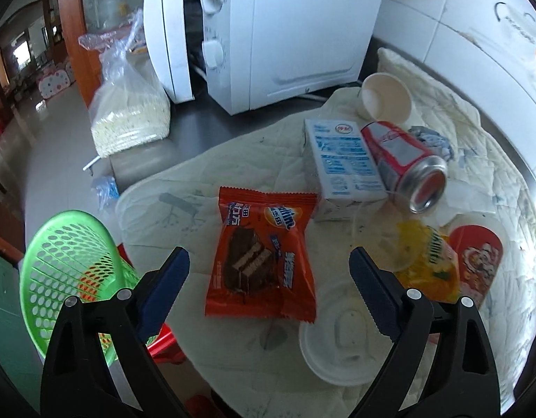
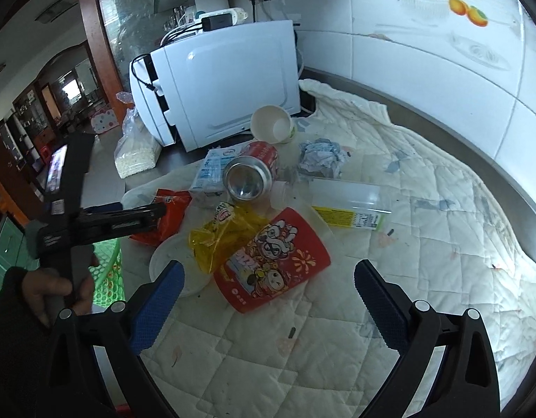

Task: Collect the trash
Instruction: 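Grasp the orange snack wrapper with the left tool while the right tool grasps the red paper cup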

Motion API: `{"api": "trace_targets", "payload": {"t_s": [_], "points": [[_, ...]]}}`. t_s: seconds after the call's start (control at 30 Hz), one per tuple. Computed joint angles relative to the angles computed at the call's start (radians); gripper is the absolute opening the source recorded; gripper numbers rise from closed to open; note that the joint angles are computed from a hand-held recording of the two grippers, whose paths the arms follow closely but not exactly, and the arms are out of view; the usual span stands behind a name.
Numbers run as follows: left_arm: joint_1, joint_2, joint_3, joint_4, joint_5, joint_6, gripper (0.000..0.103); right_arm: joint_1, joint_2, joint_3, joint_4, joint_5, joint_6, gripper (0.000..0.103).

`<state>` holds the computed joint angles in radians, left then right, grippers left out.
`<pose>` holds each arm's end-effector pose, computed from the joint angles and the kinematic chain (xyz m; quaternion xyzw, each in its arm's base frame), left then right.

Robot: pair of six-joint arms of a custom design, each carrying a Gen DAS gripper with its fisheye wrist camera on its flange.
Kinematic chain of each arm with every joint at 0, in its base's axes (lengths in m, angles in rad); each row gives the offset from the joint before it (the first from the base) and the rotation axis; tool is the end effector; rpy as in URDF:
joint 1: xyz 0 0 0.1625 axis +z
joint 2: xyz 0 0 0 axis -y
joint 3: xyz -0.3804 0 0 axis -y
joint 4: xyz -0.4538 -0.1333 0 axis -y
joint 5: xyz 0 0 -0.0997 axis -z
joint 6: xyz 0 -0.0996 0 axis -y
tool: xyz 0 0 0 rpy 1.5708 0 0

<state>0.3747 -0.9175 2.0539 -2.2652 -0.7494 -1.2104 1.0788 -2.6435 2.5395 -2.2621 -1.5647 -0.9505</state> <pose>-0.3743 -0.3688 -0.0511 0.0811 0.8951 -0.2913 0.3275 -0.0039 -0.2907 0.3928 0.2107 -0.8976 0.2927 0.2536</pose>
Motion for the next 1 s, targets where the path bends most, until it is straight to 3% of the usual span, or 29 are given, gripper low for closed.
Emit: {"api": "trace_targets", "payload": {"t_s": [0.23, 0.53, 0.8, 1.0], "points": [[0.047, 0.023, 0.001, -0.061, -0.037, 0.047, 0.088, 0.044, 0.079, -0.017, -0.042, -0.027, 0.016, 0.088], [0.091, 0.025, 0.022, -0.15, -0.088, 0.086, 0.071, 0.1, 0.241, -0.085, -0.078, -0.055, 0.082, 0.082], [0.114, 0.035, 0.019, -0.165, -0.102, 0.096, 0.071, 0.159, 0.333, -0.103, -0.093, -0.097, 0.095, 0.074], [0.115, 0.024, 0.029, -0.175, -0.088, 0.1, 0.051, 0.14, 0.312, -0.084, -0.077, -0.103, 0.085, 0.071]]}}
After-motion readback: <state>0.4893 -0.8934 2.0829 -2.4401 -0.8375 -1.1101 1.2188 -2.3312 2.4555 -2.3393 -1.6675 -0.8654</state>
